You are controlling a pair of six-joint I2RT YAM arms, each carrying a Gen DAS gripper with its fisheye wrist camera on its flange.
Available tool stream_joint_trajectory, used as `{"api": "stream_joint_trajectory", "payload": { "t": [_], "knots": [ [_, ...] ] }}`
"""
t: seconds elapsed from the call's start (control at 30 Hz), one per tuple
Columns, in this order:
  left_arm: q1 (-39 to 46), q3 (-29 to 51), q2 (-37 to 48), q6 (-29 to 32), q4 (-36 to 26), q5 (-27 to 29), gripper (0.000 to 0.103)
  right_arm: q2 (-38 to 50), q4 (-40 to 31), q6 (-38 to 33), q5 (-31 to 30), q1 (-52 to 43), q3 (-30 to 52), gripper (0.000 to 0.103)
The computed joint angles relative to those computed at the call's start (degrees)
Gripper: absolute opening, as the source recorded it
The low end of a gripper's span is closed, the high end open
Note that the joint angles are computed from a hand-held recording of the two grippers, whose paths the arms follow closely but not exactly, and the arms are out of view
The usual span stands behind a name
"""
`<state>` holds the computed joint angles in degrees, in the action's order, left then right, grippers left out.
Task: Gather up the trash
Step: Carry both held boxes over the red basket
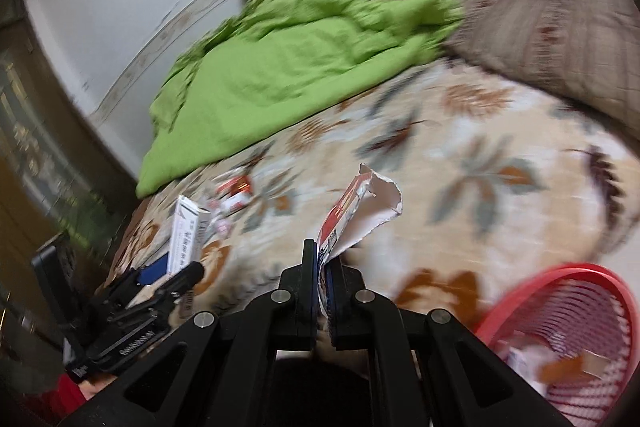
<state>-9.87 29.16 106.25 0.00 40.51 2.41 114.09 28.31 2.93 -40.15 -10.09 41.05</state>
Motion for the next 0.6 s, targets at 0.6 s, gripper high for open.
{"api": "stream_joint_trajectory", "payload": {
  "t": [0.6],
  "knots": [
    [-25.5,23.3,10.1,-6.1,-19.1,4.9,0.055,1.7,-11.0,-12.8,-2.4,-24.9,-0.1,0.005]
  ]
}}
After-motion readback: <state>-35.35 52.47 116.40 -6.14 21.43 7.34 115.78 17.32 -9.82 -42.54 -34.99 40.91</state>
